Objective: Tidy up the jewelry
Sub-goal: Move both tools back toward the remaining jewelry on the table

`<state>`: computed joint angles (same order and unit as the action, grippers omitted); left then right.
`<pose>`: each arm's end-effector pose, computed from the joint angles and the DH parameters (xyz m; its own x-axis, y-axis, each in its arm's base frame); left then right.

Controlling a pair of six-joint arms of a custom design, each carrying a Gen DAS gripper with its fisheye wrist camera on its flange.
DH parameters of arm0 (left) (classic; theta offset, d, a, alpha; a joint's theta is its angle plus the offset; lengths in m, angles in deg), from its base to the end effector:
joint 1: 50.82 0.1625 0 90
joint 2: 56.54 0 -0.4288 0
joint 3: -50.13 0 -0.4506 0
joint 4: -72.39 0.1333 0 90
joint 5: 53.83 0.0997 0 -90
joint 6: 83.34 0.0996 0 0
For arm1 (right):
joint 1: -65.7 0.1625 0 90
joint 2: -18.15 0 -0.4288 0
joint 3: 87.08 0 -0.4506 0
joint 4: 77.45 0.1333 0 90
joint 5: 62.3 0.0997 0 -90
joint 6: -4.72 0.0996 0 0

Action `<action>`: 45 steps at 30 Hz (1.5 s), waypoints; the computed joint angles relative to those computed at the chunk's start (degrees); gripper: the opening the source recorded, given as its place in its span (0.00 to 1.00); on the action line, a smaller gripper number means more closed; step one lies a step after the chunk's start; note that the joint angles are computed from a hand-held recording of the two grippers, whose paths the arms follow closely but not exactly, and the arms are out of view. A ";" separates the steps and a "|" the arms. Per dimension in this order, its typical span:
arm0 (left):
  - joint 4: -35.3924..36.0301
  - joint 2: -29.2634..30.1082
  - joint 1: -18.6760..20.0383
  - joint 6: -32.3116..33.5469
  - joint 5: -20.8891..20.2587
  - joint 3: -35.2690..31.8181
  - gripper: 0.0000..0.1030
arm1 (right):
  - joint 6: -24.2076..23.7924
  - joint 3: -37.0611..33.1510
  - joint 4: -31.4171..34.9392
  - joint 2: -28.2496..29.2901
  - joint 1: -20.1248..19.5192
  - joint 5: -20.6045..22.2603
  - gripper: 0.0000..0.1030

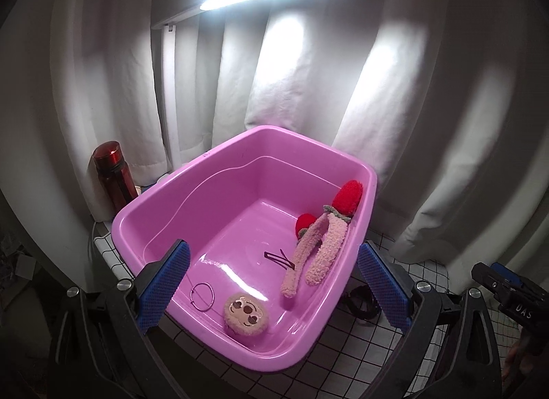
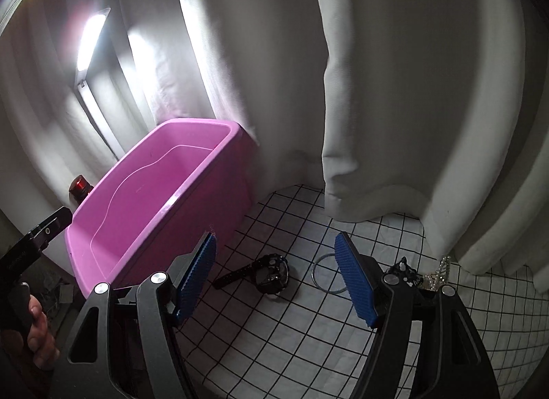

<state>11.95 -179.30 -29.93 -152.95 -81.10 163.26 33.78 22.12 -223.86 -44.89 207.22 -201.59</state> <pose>-0.1922 -0.3108 0.5216 -0.7816 -0.1274 -0.6107 0.4182 0.6193 -0.6645 0.5183 -0.3382 0.1735 -0.8212 -0.0755 0.5656 -0.4249 0.7425 -0.5179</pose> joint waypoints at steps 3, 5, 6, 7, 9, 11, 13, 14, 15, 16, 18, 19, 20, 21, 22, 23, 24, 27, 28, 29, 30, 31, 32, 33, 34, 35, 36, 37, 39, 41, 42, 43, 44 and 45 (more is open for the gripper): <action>-2.54 -0.08 -0.73 1.70 -1.61 1.45 0.94 | 3.99 2.78 2.31 -2.84 0.17 -0.96 0.66; -3.99 -0.02 -1.27 2.54 -2.70 2.35 0.94 | 6.27 4.45 3.51 -4.52 0.27 -1.40 0.66; -4.43 -0.02 -1.68 2.68 -3.25 2.83 0.94 | 7.32 5.69 3.93 -5.70 0.38 -1.66 0.66; -5.09 0.03 -1.99 3.02 -3.80 3.35 0.94 | 8.22 6.60 4.28 -6.57 0.44 -1.96 0.66; -6.30 0.20 -2.57 3.74 -4.90 4.45 0.94 | 10.00 8.21 5.23 -8.22 0.46 -2.45 0.66; -7.30 0.44 -3.18 4.41 -5.97 5.46 0.94 | 11.50 9.61 6.00 -9.72 0.34 -2.68 0.66; -8.93 0.70 -3.67 5.40 -7.15 6.69 0.94 | 12.85 11.07 6.34 -11.00 0.12 -3.02 0.66; -9.55 0.85 -3.91 5.63 -7.74 7.32 0.94 | 13.42 11.99 6.34 -11.87 -0.01 -3.02 0.66; -9.86 0.92 -4.21 5.53 -8.27 7.93 0.94 | 13.98 12.88 6.54 -12.84 -0.13 -2.93 0.66; -10.47 1.10 -4.41 5.59 -8.88 8.57 0.94 | 14.43 13.76 6.79 -13.75 -0.33 -2.83 0.66; -11.85 1.53 -4.41 5.92 -10.27 9.75 0.94 | 15.50 15.45 7.46 -15.48 -0.78 -2.77 0.66; -12.50 1.81 -4.32 6.10 -11.00 10.33 0.94 | 15.95 16.22 7.70 -16.35 -1.04 -2.66 0.66; -13.11 2.20 -4.18 6.26 -11.65 10.88 0.94 | 16.39 16.99 7.85 -17.16 -1.32 -2.53 0.66; -13.70 2.48 -4.08 6.43 -12.26 11.46 0.94 | 16.77 17.79 8.12 -18.04 -1.67 -2.39 0.66; -14.33 2.69 -4.00 6.57 -12.78 12.08 0.94 | 17.07 18.55 8.42 -18.89 -2.03 -2.31 0.66; -15.02 2.97 -3.88 6.73 -13.23 12.68 0.94 | 17.34 19.30 8.63 -19.69 -2.38 -2.34 0.66; -15.68 3.20 -3.80 6.82 -13.61 13.26 0.94 | 17.49 19.91 8.82 -20.39 -2.69 -2.34 0.66; -17.83 3.89 -3.40 6.97 -14.26 15.01 0.94 | 17.51 22.06 8.93 -22.59 -3.86 -2.37 0.66; -18.75 4.24 -3.11 7.10 -14.33 15.56 0.94 | 17.38 22.82 8.87 -23.37 -4.29 -2.33 0.66; -19.43 4.48 -2.89 7.07 -14.44 16.04 0.94 | 17.20 23.45 8.74 -23.97 -4.76 -2.25 0.66; -20.17 4.76 -2.60 7.14 -14.57 16.47 0.94 | 16.85 24.19 8.38 -24.58 -5.32 -2.13 0.66; -20.94 5.14 -2.31 7.22 -14.62 16.86 0.94 | 16.48 24.89 7.97 -25.16 -5.88 -1.97 0.66; -21.73 5.55 -2.03 7.30 -14.63 17.31 0.94 | 16.06 25.57 7.46 -25.65 -6.51 -1.74 0.66; -22.47 6.01 -1.79 7.33 -14.62 17.72 0.94 | 15.62 26.22 7.01 -26.17 -7.17 -1.42 0.66; -23.04 6.40 -1.63 7.35 -14.59 18.00 0.94 | 15.25 26.84 6.50 -26.61 -7.76 -1.17 0.66; -23.83 6.77 -1.37 7.58 -14.51 18.38 0.94 | 14.86 27.47 5.93 -27.01 -8.38 -0.99 0.66; -24.44 7.22 -1.17 7.68 -14.39 18.70 0.94 | 14.38 28.09 5.27 -27.33 -8.99 -0.83 0.66; -25.11 7.66 -0.94 7.81 -14.17 19.08 0.94 | 13.90 28.65 4.72 -27.66 -9.53 -0.71 0.66; -26.50 8.62 -0.34 8.22 -13.65 19.74 0.94 | 12.86 29.74 3.56 -28.18 -10.53 -0.69 0.66; -27.93 9.50 0.28 8.62 -13.26 20.35 0.94 | 11.81 30.55 2.64 -28.49 -11.43 -0.68 0.66; -28.57 9.88 0.56 8.71 -12.95 20.66 0.94 | 11.23 30.99 2.09 -28.66 -11.90 -0.73 0.66; -29.37 10.27 0.85 8.96 -12.63 21.01 0.94 | 10.63 31.38 1.50 -28.80 -12.37 -0.69 0.66; -29.80 10.59 1.11 9.03 -12.19 21.29 0.94 | 10.04 31.77 0.88 -28.95 -12.86 -0.62 0.66; -30.16 10.98 1.39 9.09 -11.64 21.53 0.94 | 9.56 32.06 0.28 -29.02 -13.33 -0.57 0.66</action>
